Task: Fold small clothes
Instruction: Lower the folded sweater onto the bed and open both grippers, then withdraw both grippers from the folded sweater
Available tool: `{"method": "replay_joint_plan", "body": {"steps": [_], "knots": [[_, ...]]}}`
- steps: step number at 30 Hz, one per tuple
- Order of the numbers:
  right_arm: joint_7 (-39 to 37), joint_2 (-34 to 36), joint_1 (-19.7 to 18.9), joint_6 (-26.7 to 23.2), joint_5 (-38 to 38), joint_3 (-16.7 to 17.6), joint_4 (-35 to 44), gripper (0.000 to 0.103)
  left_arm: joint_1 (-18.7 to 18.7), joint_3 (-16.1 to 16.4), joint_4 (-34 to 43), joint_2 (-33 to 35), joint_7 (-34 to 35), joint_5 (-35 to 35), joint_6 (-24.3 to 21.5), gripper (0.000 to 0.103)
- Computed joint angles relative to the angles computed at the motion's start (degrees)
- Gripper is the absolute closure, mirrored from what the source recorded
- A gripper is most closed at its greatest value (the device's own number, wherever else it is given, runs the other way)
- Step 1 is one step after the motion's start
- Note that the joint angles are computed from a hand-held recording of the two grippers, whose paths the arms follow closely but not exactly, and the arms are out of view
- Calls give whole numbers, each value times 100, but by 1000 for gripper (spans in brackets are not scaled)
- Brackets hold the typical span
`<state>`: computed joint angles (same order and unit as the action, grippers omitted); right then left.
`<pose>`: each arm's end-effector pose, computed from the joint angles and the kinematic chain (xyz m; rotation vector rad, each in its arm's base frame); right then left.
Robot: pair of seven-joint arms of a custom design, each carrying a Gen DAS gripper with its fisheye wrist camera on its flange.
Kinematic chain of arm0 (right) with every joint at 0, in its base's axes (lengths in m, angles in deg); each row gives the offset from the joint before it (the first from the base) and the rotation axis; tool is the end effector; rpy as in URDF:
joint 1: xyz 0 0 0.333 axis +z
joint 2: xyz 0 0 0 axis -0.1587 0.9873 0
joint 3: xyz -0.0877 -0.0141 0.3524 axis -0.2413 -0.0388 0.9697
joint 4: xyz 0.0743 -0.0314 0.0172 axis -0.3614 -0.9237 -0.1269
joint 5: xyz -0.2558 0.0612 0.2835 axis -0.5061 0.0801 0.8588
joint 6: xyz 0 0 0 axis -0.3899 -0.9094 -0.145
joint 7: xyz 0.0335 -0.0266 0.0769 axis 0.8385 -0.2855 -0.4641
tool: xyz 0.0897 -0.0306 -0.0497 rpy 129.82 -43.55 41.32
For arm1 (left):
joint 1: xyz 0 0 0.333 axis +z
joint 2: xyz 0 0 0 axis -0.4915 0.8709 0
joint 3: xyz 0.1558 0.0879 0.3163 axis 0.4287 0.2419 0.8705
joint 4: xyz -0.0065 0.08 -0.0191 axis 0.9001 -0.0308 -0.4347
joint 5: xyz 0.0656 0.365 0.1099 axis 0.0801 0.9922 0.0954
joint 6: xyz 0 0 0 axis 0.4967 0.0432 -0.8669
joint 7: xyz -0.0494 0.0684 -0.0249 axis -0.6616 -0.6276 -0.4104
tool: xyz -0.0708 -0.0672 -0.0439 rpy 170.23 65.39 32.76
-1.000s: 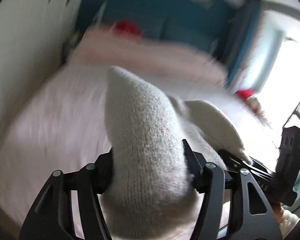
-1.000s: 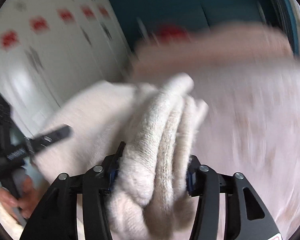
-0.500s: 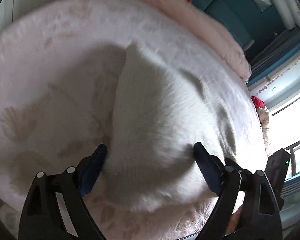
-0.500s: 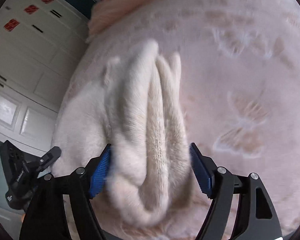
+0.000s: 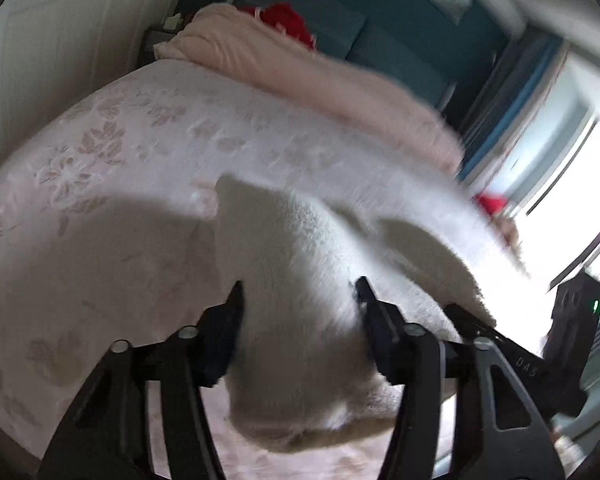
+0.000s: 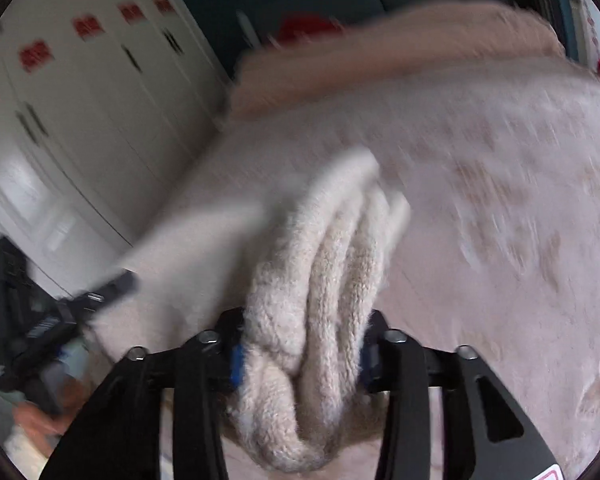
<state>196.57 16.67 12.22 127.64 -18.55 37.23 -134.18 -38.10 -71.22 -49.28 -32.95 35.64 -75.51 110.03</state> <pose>0.5300 0.2908 0.5573 -1.4884 1.9126 -0.3332 0.5491 -0.1566 0.5823 -1.7943 2.1007 -1.1912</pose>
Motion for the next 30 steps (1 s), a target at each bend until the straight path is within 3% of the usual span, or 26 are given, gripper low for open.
{"method": "replay_joint_plan", "body": {"steps": [1,2,3,4,6,8,10,12,14,15,17,27,30], "knots": [[-206,76,-16,-437,435,38,-72,56,-16,-29,-84,66,-403,586,50,48],[-318,141,34,-555,769,-34,-181,57,167,-242,-222,97,-938,1254,40,48],[-149,9,-94,-353,931,93,-416,57,184,-256,-371,68,-1192,1520,-29,47],[273,-165,-37,-25,692,20,-637,56,3,-69,-515,-58,-1174,1385,67,47],[865,-405,-16,-214,-272,42,-570,58,39,-55,-747,-314,-1083,1111,223,42],[739,-521,0,-287,-676,124,-388,76,67,-30,-761,-419,-1232,1258,150,42],[308,-494,81,-439,-546,198,-206,89,143,-86,-741,-438,-1534,1716,44,42],[-69,-295,181,-801,-315,261,-62,97,257,-227,-719,-397,-2083,2549,-89,40],[-409,-40,246,-1216,293,275,-62,103,231,-261,-724,-376,-2324,2844,-145,40],[-543,19,243,-1147,657,270,-191,103,218,-262,-672,-350,-2413,2956,-204,40],[-155,-90,290,-902,542,235,-386,103,221,-324,-620,-360,-2675,3431,-327,40],[970,-923,335,-1903,-509,427,-219,94,173,-476,-659,-1008,-3120,4276,-522,41],[1250,-1138,319,-2054,-562,506,-332,91,158,-534,-707,-1198,-3230,4292,-567,32]]}}
